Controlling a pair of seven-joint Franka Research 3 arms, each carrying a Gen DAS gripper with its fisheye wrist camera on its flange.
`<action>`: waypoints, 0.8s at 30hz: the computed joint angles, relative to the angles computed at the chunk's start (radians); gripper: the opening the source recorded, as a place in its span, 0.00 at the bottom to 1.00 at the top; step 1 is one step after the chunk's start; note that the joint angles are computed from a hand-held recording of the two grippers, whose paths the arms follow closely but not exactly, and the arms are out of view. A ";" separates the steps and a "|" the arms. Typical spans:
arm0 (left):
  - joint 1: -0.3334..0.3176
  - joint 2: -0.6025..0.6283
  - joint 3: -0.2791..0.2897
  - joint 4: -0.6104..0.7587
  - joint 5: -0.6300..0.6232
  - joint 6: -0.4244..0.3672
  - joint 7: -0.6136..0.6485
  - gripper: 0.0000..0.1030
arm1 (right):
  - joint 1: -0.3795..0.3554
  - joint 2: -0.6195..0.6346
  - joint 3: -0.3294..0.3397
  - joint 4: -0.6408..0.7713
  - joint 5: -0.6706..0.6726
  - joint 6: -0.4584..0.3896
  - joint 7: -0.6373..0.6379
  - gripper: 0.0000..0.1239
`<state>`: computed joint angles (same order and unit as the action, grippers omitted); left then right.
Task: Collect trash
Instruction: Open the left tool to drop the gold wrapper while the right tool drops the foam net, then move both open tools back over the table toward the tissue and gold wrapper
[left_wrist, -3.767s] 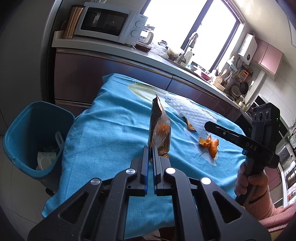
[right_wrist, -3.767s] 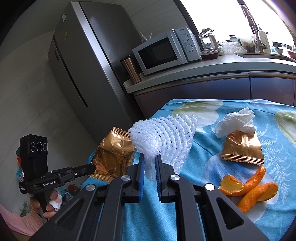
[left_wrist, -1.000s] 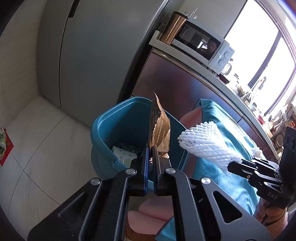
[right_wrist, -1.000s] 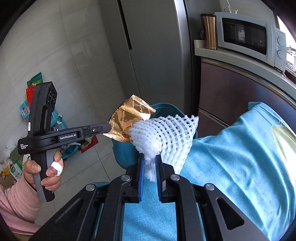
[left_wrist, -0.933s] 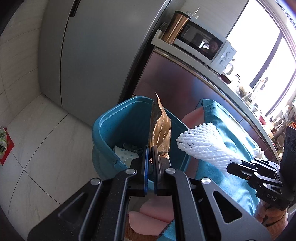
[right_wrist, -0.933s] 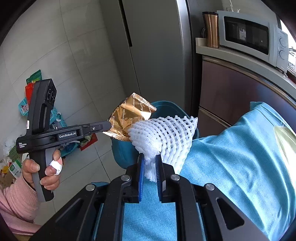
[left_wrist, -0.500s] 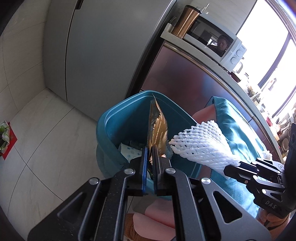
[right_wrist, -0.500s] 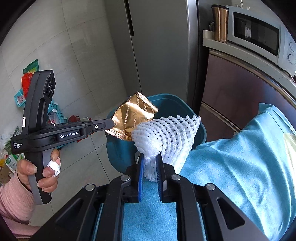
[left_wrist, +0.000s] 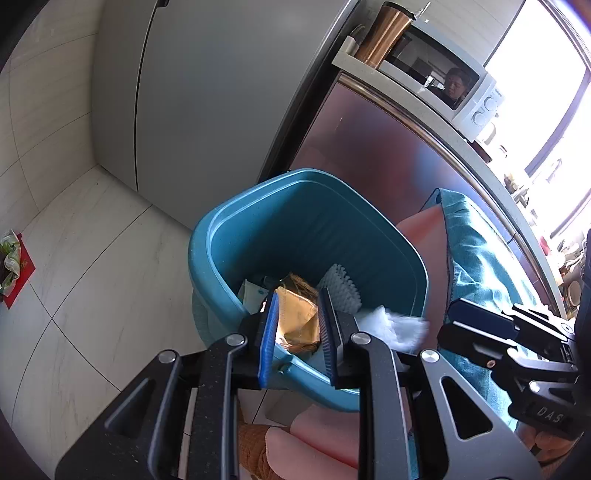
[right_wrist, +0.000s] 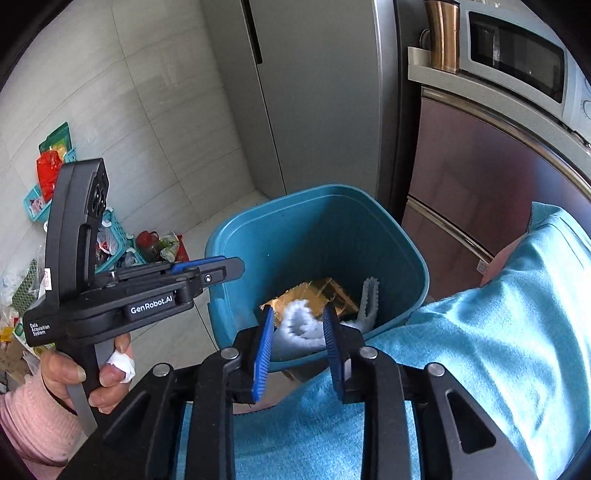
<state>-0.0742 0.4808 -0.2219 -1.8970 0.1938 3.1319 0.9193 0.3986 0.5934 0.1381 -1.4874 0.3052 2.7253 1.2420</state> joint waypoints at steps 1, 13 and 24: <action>0.003 0.000 -0.004 -0.001 -0.001 0.002 0.001 0.20 | -0.005 -0.010 0.005 -0.017 0.009 0.011 -0.004 0.21; -0.013 -0.081 -0.016 -0.091 0.053 0.118 0.016 0.37 | -0.161 -0.194 0.157 -0.284 0.303 0.192 -0.234 0.26; 0.183 -0.003 -0.380 -0.011 0.157 0.104 0.165 0.43 | -0.279 -0.445 0.215 -0.548 0.866 0.333 -0.629 0.30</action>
